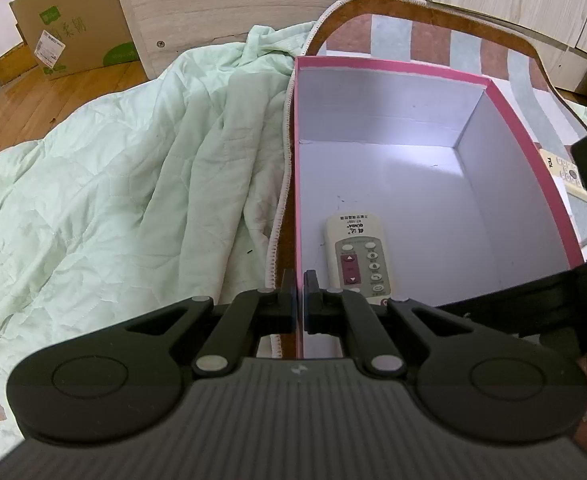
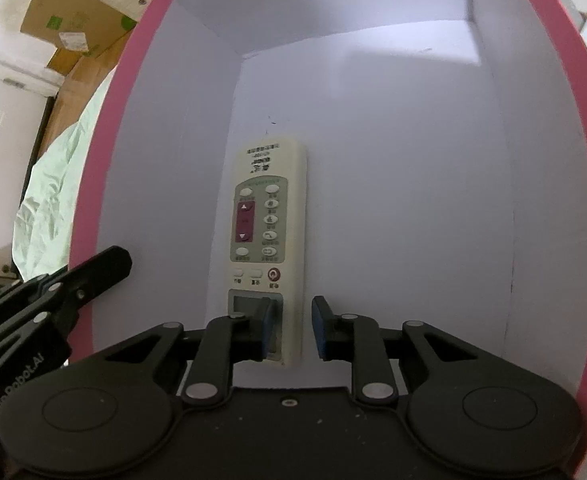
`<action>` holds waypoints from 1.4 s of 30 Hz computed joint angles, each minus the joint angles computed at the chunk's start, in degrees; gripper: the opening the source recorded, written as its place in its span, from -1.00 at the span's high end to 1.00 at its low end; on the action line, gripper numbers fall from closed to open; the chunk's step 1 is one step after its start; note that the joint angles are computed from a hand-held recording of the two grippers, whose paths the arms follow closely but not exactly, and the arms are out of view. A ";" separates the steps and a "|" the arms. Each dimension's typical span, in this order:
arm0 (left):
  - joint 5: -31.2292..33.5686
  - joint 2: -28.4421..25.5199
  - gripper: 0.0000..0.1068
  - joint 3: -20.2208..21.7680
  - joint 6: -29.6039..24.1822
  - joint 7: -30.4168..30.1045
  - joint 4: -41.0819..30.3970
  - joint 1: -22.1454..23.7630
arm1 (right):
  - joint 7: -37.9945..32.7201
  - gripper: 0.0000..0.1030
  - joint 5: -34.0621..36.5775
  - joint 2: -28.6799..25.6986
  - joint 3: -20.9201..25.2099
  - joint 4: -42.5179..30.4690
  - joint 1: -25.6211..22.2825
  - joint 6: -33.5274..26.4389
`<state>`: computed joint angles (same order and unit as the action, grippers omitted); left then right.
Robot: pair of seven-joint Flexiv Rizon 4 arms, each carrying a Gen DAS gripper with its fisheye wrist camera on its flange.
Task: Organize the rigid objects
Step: 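Carry the white remote with the right gripper and drop it into the pink box, then grasp the small white charger plug from the pile with the right gripper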
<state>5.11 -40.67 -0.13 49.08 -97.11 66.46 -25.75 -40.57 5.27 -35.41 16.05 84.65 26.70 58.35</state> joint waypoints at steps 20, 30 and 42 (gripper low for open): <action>5.48 -0.03 0.92 2.07 -1.73 -0.54 -1.69 -2.55 | 0.76 0.47 -20.19 17.36 -10.31 20.35 2.81 11.54; 12.81 -0.98 0.87 4.78 -4.29 -2.54 -4.77 -6.06 | 14.04 0.27 -34.46 25.74 -10.26 31.47 -2.94 8.78; 16.81 -1.62 0.84 5.28 -6.18 -3.38 -6.61 -7.35 | -3.06 -0.25 -38.07 20.44 -7.91 30.50 -3.41 3.87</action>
